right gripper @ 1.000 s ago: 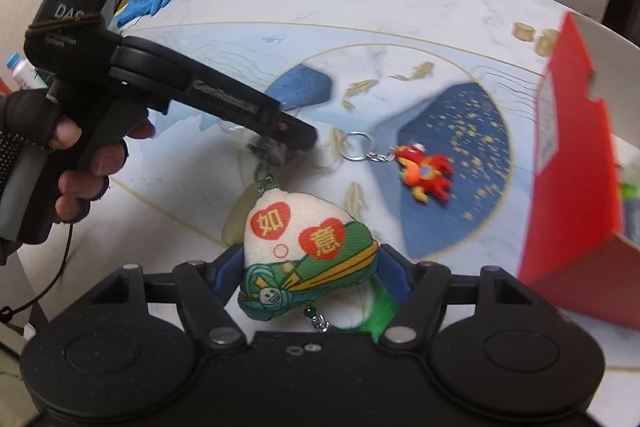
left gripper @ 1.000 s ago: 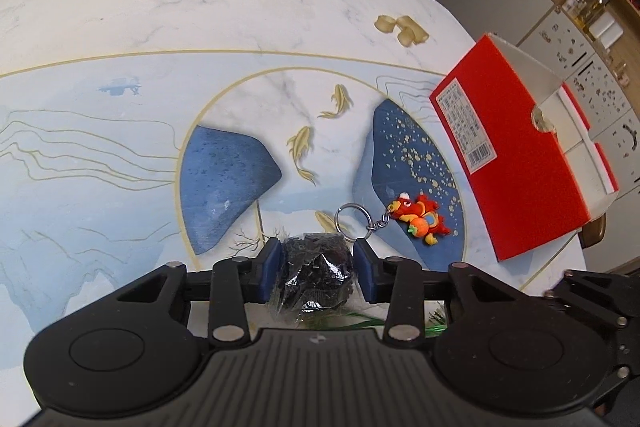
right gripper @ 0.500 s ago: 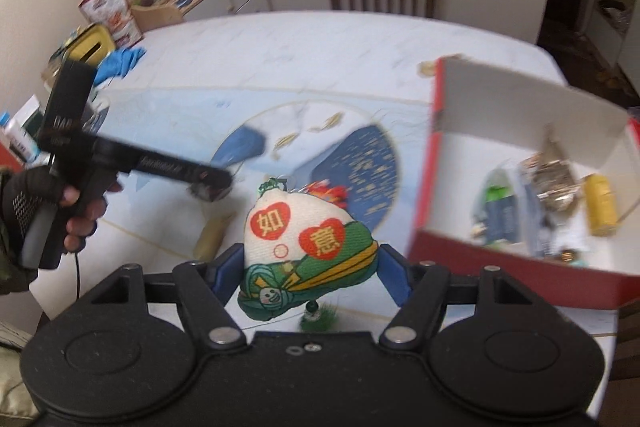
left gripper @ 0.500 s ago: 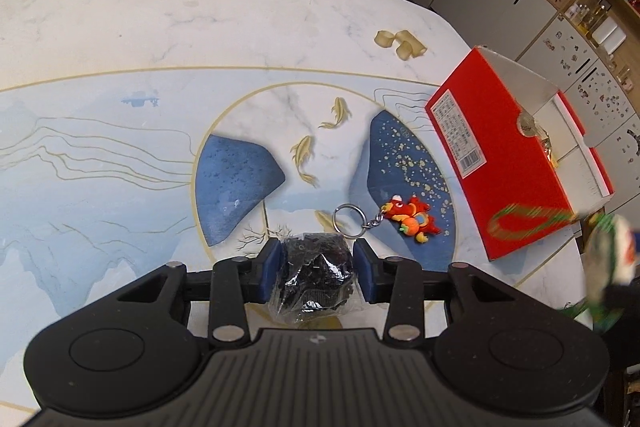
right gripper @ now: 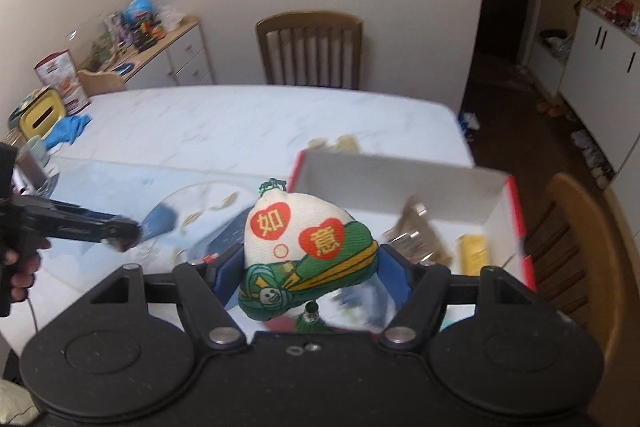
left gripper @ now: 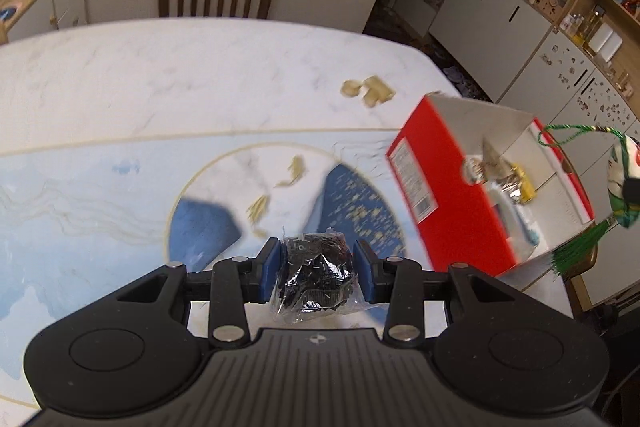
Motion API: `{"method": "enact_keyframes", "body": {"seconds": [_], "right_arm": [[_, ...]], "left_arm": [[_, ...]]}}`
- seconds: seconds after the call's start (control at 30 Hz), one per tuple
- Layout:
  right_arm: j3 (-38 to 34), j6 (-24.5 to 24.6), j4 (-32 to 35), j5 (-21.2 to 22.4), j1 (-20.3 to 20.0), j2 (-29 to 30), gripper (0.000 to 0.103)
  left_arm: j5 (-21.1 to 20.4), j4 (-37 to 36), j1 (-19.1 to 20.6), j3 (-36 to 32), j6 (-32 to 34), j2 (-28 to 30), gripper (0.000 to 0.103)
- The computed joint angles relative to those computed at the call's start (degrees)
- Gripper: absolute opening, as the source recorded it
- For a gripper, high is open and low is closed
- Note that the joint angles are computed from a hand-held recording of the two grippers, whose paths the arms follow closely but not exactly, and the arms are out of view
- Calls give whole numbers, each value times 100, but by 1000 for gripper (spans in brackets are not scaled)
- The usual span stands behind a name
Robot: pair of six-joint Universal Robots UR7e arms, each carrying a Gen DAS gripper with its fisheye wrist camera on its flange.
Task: Organize objects
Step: 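Carry the black bundle and plush sachet with both tools over the shoebox, then open the left tool to drop the black bundle while the right tool releases the sachet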
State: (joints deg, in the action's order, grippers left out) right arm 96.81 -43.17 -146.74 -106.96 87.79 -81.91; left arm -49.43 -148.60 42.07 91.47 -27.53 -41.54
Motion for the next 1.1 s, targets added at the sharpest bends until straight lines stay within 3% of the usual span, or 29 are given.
{"method": "enact_keyframes", "body": {"seconds": [0.47,1.1], "right_arm": [[-965,-533,-208,263,-512,540,69],[-1275,-1051,680,32,-1128,906,69]], "left_arm": [[93,484,-350,-1835,483,1304,39],[44,2228,-193,-5610,843,3693,39]]}}
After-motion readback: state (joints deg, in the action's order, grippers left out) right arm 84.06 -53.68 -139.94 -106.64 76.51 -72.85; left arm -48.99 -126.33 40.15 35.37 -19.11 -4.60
